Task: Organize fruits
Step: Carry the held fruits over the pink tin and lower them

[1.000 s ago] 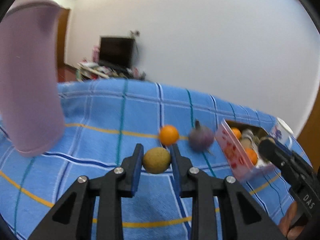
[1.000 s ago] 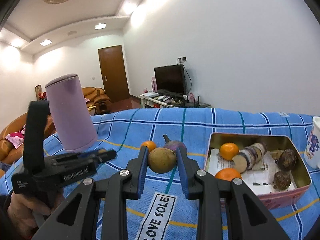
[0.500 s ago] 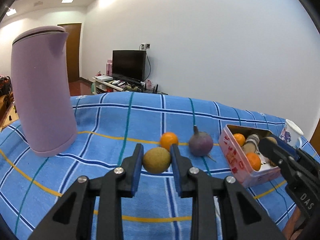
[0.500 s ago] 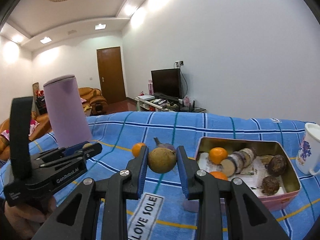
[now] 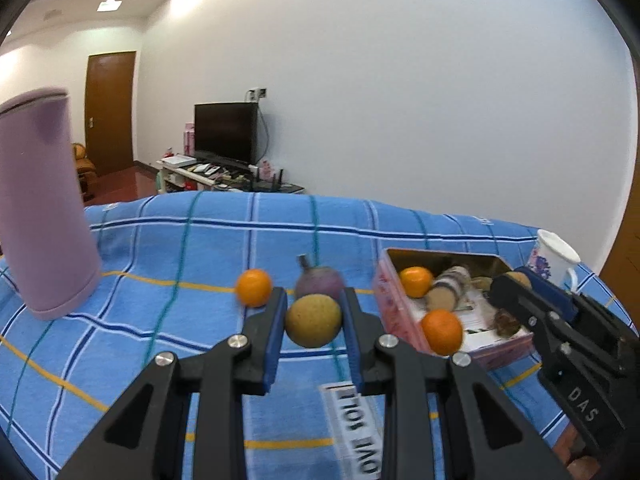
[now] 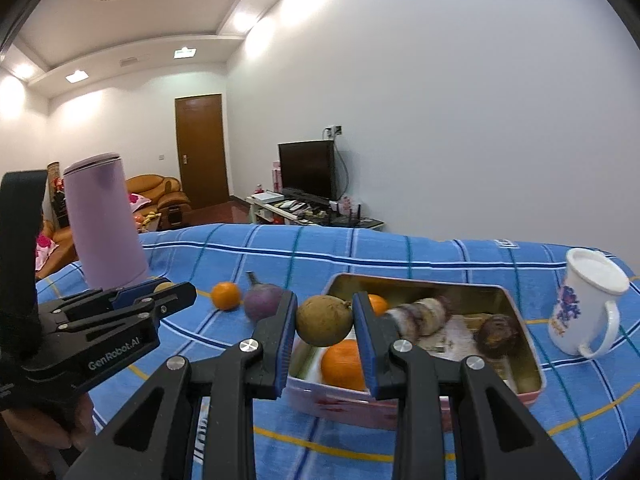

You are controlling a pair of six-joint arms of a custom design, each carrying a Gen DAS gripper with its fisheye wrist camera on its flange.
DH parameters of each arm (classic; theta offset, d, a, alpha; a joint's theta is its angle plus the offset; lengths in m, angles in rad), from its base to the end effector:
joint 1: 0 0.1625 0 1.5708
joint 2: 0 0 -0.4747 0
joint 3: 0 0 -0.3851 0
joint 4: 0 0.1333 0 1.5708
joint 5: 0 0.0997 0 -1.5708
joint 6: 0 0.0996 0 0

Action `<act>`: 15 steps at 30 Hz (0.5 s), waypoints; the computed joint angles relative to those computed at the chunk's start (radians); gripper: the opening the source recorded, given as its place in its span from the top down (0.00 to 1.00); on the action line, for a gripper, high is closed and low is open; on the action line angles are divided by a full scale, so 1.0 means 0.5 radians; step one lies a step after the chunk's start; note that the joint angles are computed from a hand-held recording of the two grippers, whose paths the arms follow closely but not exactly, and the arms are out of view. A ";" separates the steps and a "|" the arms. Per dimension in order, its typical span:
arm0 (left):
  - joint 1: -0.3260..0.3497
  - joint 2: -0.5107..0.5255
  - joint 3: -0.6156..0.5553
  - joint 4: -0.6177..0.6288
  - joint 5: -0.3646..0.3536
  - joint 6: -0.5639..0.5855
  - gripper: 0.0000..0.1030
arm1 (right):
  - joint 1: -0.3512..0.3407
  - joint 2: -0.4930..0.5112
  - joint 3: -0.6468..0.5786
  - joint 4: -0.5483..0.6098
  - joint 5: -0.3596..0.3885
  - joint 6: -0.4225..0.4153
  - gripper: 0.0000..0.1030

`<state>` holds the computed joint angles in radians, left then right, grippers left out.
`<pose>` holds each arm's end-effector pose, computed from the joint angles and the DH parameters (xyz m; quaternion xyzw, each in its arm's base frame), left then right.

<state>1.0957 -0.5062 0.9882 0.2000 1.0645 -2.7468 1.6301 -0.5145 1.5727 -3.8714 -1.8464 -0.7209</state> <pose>-0.1867 -0.7599 0.0818 0.2707 0.8381 -0.4250 0.2092 0.1490 -0.7174 0.1240 0.2324 -0.7754 0.5090 0.2929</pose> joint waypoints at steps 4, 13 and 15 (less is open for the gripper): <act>-0.038 0.063 -0.060 0.034 0.026 0.012 0.72 | -0.032 -0.043 0.020 -0.029 -0.012 0.006 0.70; -0.113 0.233 -0.255 0.154 0.077 0.025 0.72 | -0.114 -0.125 0.004 -0.088 -0.084 0.029 0.70; -0.131 0.280 -0.307 0.181 0.083 0.029 0.72 | -0.130 -0.139 -0.007 -0.088 -0.102 0.038 0.70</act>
<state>1.0303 -0.3661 0.8346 0.2904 1.1058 -2.7325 1.5651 -0.5838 1.5695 -3.9154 -1.8976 -0.7019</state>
